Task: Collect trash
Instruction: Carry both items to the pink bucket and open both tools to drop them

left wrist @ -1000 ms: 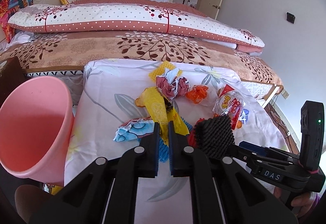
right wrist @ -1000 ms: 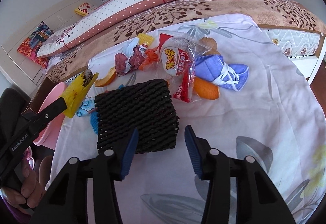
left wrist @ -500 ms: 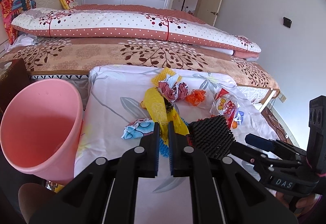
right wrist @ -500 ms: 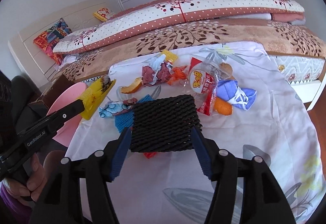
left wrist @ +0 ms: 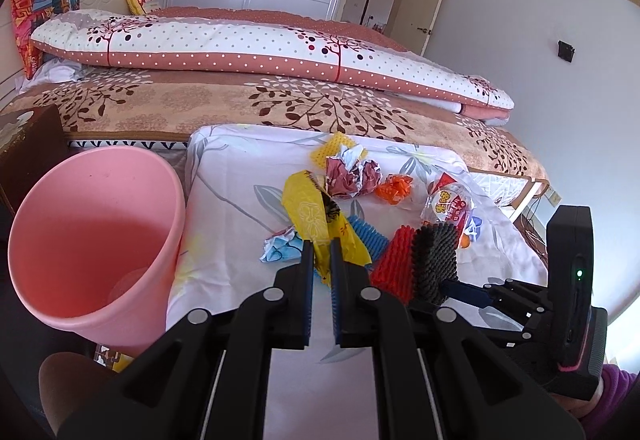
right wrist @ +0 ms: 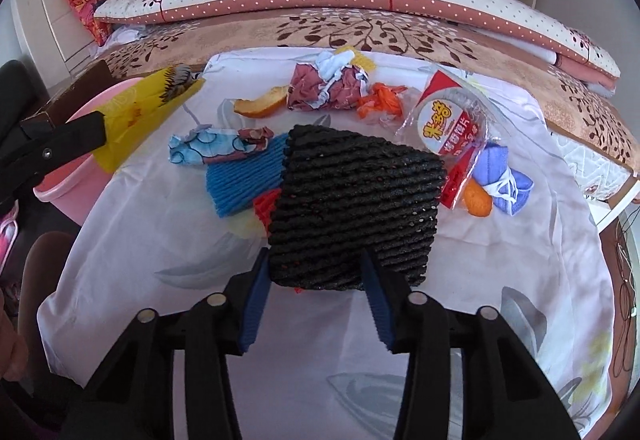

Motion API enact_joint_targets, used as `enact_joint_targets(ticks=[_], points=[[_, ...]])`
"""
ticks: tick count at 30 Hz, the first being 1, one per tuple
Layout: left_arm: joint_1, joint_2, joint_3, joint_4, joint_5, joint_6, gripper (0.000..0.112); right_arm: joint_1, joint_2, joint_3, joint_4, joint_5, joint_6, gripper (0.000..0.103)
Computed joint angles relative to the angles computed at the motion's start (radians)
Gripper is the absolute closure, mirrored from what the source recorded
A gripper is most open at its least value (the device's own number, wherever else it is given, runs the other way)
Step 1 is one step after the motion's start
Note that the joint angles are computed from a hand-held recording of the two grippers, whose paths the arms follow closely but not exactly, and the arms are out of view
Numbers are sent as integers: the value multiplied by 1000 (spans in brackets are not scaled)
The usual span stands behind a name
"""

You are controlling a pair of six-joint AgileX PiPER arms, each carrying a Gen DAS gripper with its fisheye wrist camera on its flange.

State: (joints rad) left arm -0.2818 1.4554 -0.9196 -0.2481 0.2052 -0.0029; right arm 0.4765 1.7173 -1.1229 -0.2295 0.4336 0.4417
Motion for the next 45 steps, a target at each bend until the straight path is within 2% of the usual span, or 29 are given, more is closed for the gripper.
enact_joint_targets(ticks=[2,4,10,16,23,27,30,33,40,45], points=[[13,-5,8,-60,-1,60,105,-12,-13,11,29,-14,-22,77],[25,-10,15,-137,2,135,105,-31,-40,33,115,-39,-97,80],[47,-27,27,-237,-2,234,105,-23,-111,36,126,-58,-111,84],[96,-82,60,-166,-17,172,105,33,-114,-52,203,-53,-213,84],[211,-145,94,-50,-14,75,105,112,27,-294,423,1,-426,84],[302,-155,108,-45,0,86,105,149,149,-461,546,55,-529,83],[372,-147,111,-108,16,156,105,175,238,-580,592,109,-558,83],[431,-133,112,-162,31,218,105,201,328,-704,609,168,-560,82],[472,-99,118,-61,35,122,105,246,499,-944,543,276,-488,80],[497,-66,108,-62,35,129,104,261,575,-1051,501,317,-442,79]])
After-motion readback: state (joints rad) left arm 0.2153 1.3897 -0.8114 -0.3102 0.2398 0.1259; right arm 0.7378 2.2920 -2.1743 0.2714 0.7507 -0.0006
